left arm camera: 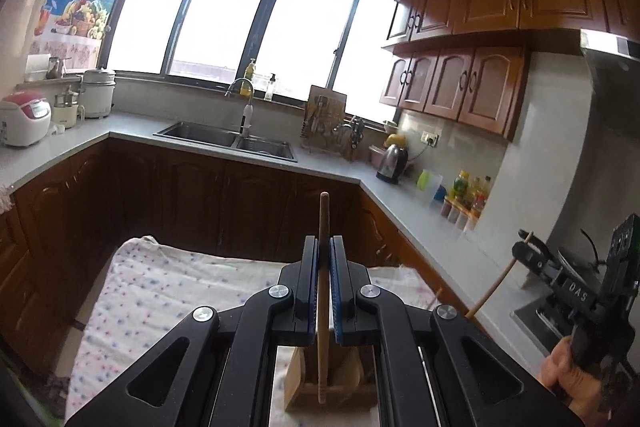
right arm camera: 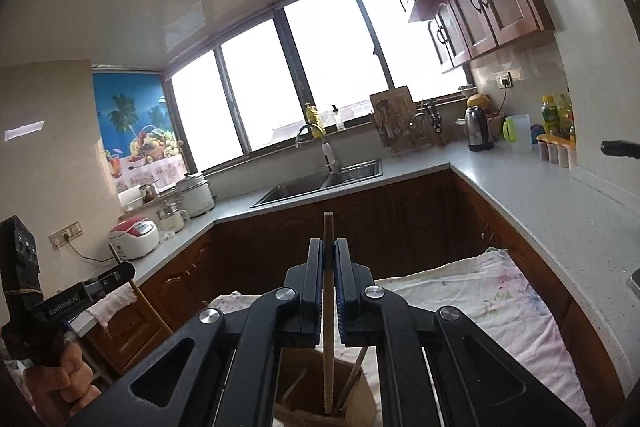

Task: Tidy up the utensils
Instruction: 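Raise the left tool's chopstick into the wooden holder while the right tool carries its chopstick there, then open the left tool to release its chopstick in the holder while the right tool opens too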

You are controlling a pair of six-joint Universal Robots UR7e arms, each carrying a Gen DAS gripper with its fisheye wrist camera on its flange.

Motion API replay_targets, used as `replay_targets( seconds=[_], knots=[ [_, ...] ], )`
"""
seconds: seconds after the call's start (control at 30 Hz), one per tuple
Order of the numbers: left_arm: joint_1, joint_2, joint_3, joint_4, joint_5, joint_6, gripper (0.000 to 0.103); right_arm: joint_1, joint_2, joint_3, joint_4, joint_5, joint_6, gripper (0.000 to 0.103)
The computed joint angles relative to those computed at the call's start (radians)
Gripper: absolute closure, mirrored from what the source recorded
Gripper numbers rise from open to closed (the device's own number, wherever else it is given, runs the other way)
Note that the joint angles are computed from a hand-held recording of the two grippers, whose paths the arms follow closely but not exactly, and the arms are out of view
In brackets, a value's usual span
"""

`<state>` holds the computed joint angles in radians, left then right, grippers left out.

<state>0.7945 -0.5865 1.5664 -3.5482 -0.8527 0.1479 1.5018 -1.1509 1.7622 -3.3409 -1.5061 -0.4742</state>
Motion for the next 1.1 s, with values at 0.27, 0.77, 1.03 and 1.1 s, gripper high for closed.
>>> replay_targets(
  seconds=[0.27, 0.77, 1.03, 1.1],
  knots=[
    [0.055, 0.127, -0.112, -0.142, -0.02, 0.067, 0.099, -0.044, 0.058, -0.008, -0.036, 0.004, 0.01, 0.098],
    [0.096, 0.198, -0.184, -0.196, -0.061, 0.057, 0.099, -0.059, 0.092, -0.031, -0.03, 0.006, 0.016, 0.098],
    [0.124, 0.225, -0.18, -0.157, -0.054, 0.031, 0.099, -0.072, 0.115, -0.015, -0.019, -0.008, 0.015, 0.098],
    [0.131, 0.227, -0.18, -0.128, -0.053, 0.014, 0.099, -0.075, 0.117, -0.009, -0.019, -0.01, 0.018, 0.097]
  ],
)
